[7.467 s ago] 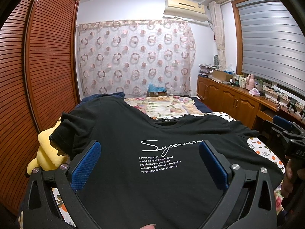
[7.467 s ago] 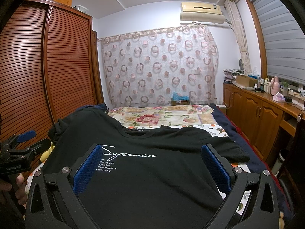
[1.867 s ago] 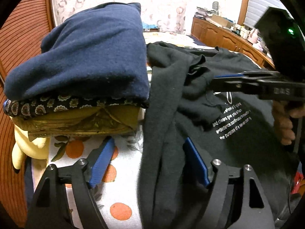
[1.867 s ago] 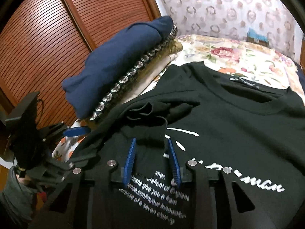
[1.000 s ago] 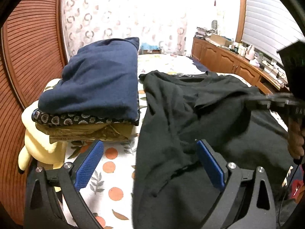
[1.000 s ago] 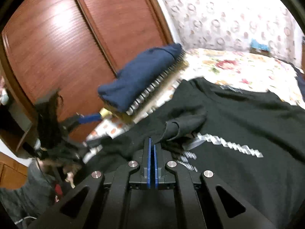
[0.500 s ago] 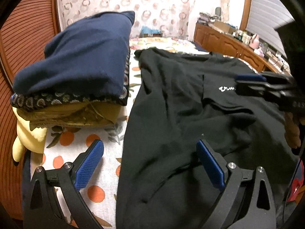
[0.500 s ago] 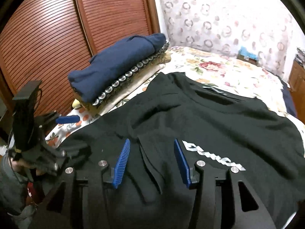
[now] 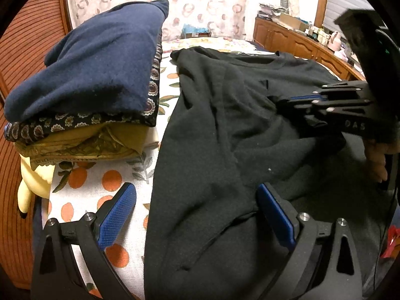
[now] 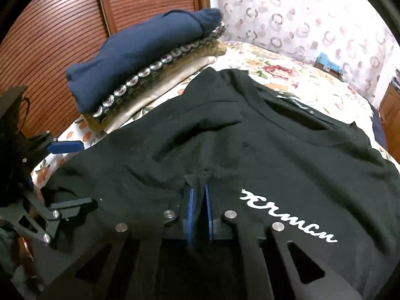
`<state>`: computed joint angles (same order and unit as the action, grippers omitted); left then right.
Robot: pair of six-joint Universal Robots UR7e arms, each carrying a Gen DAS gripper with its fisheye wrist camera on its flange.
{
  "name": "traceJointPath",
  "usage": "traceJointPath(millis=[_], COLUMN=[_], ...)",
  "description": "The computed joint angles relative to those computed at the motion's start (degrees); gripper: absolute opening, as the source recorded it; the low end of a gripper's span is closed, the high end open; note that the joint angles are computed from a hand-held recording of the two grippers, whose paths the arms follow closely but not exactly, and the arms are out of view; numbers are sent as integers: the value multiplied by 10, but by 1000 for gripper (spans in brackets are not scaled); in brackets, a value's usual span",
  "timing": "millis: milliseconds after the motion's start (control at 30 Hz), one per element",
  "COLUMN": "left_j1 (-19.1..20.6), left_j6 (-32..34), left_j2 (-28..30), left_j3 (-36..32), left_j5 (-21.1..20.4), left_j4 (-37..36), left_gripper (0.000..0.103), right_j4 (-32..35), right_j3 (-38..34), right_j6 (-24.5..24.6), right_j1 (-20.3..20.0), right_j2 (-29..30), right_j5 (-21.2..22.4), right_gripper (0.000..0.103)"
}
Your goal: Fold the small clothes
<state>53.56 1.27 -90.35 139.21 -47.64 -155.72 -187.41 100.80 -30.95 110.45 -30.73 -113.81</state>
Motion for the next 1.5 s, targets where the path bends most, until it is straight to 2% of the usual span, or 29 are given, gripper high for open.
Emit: traceJointPath(millis=[167,400,500,533,600,667,733,900,1000,1167,1300,1433,1500], left_j1=[-4,-3,-3,-2,-3,-2,-2,-3,-2,-2,-2,-3,-9], left_j6=[-5,-4,-4,-4,-4,-4,-4,-4,-4,-4,-4,-4,-6], left_j2=[-3,1,1,1,1,1,2,2,2,2,3,3,4], left_j3=[5,2,2,2,2,2,2,3,2,3,3,3,7], left_j5=[5,5,4,4,4,4,4,4,4,4,4,6,19], left_j4=[-1,-2,-2,-2,-2,-2,-3,-4,-4,-4,-5,-6,-14], left_gripper=[98,99,99,99,99,99,99,99,99,99,99,99,99], right_j4=[-67,-114,-110,-111,-115,-119,-124,-103,-109,-112,-149,-203,-235], right_j3=[52,96,90,89,97,100,107,111,116,125,157,214,242], right_j6=[26,57,53,48,43,34,23,14,8,13,12,12,10], right_j1=[-15,-35,-24,-22,-20,-17,-13,-15,-21,-17,-19,-32,-43], right_j2=[-40,-73,-64,-62,-67,-69,-71,-75,-81,-88,-111,-159,-185], right_j5=[13,-12,-37,-40,-39,-42,-48,-81,-67,-81,-87,-87,-95], right_gripper=[7,7,23,30,36,49,54,55,56,56,56,55,55])
